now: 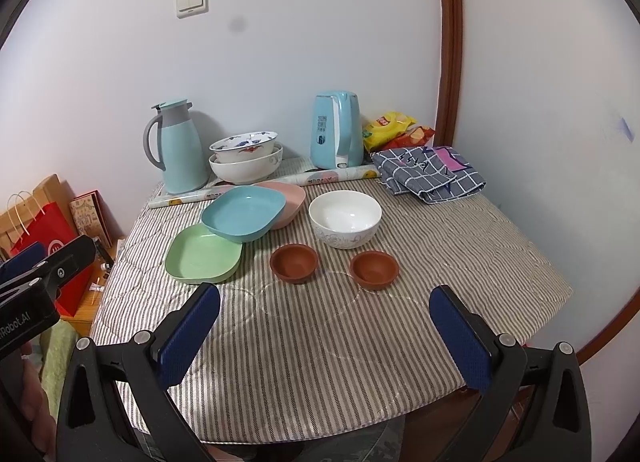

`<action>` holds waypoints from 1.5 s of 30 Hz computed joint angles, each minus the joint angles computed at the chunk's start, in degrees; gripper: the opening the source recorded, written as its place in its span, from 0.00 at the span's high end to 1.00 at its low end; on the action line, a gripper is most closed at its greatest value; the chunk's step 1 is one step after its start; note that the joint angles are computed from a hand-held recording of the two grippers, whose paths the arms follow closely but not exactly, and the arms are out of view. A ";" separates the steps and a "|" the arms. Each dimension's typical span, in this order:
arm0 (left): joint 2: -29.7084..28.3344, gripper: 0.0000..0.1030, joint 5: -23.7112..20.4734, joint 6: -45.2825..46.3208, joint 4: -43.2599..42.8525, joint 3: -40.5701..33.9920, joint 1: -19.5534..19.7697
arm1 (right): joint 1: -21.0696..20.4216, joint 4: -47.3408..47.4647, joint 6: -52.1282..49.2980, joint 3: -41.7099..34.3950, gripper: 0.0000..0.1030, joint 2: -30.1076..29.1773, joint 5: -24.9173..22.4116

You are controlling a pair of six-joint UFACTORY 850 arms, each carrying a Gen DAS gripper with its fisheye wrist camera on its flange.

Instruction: Organize plates and bowls

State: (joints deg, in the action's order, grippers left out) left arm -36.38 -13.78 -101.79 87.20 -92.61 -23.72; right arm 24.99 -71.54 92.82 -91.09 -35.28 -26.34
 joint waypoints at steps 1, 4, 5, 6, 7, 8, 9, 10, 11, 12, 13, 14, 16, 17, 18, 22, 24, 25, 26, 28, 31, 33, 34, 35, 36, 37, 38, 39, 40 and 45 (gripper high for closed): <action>-0.02 0.00 -0.01 0.07 -0.06 -0.04 0.01 | 0.02 -0.08 0.13 0.00 0.00 -0.02 0.00; -0.20 0.00 0.00 1.33 -1.31 -0.31 0.07 | 0.05 0.15 0.00 -0.16 0.00 -0.08 -0.06; -0.19 0.00 -0.12 0.60 -0.65 -0.25 0.05 | 0.07 -0.21 0.36 -0.06 0.00 -0.04 -0.07; -0.04 0.00 -0.13 -0.32 0.21 0.02 0.10 | 0.03 -0.07 0.20 -0.11 0.00 -0.05 -0.04; 0.02 0.00 -0.09 -0.88 0.72 0.19 0.11 | 0.06 -0.08 0.23 -0.14 0.00 -0.08 -0.05; 0.07 0.00 -0.02 -1.47 1.33 0.34 0.12 | 0.06 -0.35 0.49 0.01 0.00 0.00 -0.02; 0.03 0.00 -0.18 -1.41 1.34 0.31 0.06 | -0.02 -0.54 0.64 0.12 0.00 0.08 0.03; -0.03 0.00 -0.35 -1.22 1.32 0.29 0.03 | 0.03 -0.56 0.67 0.12 0.00 0.05 -0.06; -0.10 0.00 -0.57 -0.96 1.14 0.29 -0.03 | 0.07 -0.53 0.64 0.14 0.00 0.07 -0.12; -0.22 0.00 -0.59 -0.21 0.42 0.15 -0.01 | 0.08 -0.87 1.00 0.30 0.00 0.17 -0.06; -0.21 0.00 -0.57 -0.50 0.67 0.29 -0.03 | 0.07 -1.22 1.41 0.46 0.00 0.25 0.06; -0.20 0.00 -0.54 -0.82 0.95 0.40 -0.02 | 0.10 -1.07 1.26 0.35 0.00 0.15 0.12; -0.25 0.00 -0.74 -0.96 0.99 0.46 -0.05 | -0.02 -0.93 0.93 0.40 0.00 0.16 0.19; -0.37 0.00 -0.69 -0.61 0.58 0.32 -0.01 | 0.03 -0.69 0.57 0.21 0.00 0.00 0.06; -0.43 0.00 -0.67 -0.49 0.37 0.27 0.00 | 0.00 -0.55 0.37 0.25 0.00 -0.01 0.04; -0.53 0.00 -0.80 -0.60 0.27 0.25 -0.05 | 0.03 -0.23 -0.04 0.01 0.00 -0.15 0.02; -0.54 0.00 -0.94 -1.23 0.97 0.30 -0.02 | 0.02 -0.44 0.08 0.08 0.00 -0.12 -0.05; -0.56 0.00 -0.89 -1.49 1.12 0.34 0.00 | 0.08 -0.65 0.18 0.14 0.00 -0.10 -0.14; -0.56 0.00 -0.60 -1.51 1.06 0.39 0.05 | 0.10 -0.83 0.31 0.13 0.00 -0.11 -0.18; -0.69 0.00 -0.38 -1.02 0.74 0.23 0.13 | 0.15 -0.82 0.43 -0.02 0.00 -0.20 -0.28; -0.81 0.00 -0.39 -0.50 0.26 0.09 0.16 | 0.13 -1.01 0.50 -0.16 0.00 -0.30 -0.26; -0.88 0.00 -0.39 -1.17 0.79 0.02 0.19 | 0.12 -1.13 0.58 -0.01 0.00 -0.22 -0.19; -0.96 0.00 -0.35 -0.84 0.45 -0.15 0.20 | 0.10 -1.15 0.56 -0.04 0.00 -0.25 -0.19; -1.00 0.00 -0.29 -0.66 0.25 -0.23 0.23 | 0.13 -1.18 0.62 0.02 0.00 -0.18 -0.27; -1.02 0.00 -0.29 -0.65 0.19 -0.26 0.25 | 0.18 -1.07 0.58 -0.08 0.00 -0.22 -0.38; -1.00 0.00 -0.28 -0.70 0.26 -0.25 0.26 | 0.18 -1.15 0.67 -0.06 0.00 -0.18 -0.35; -1.01 0.00 -0.19 -0.72 0.30 -0.28 0.29 | 0.22 -1.30 0.77 0.00 0.00 -0.12 -0.36; -1.02 0.00 -0.13 -0.69 0.24 -0.31 0.31 | 0.34 -1.41 0.85 0.06 0.00 -0.01 -0.50; -1.08 0.00 -0.01 -0.76 0.21 -0.36 0.34 | 0.38 -1.58 0.90 0.03 0.00 0.03 -0.66; -1.57 0.00 0.39 2.21 -2.52 -1.19 0.43 | 0.31 -0.91 0.09 -0.41 0.00 -0.06 -0.77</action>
State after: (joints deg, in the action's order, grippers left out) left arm -37.95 -13.38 -99.58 84.68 -93.80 -23.30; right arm 25.29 -72.44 92.91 -91.50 -35.33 -27.11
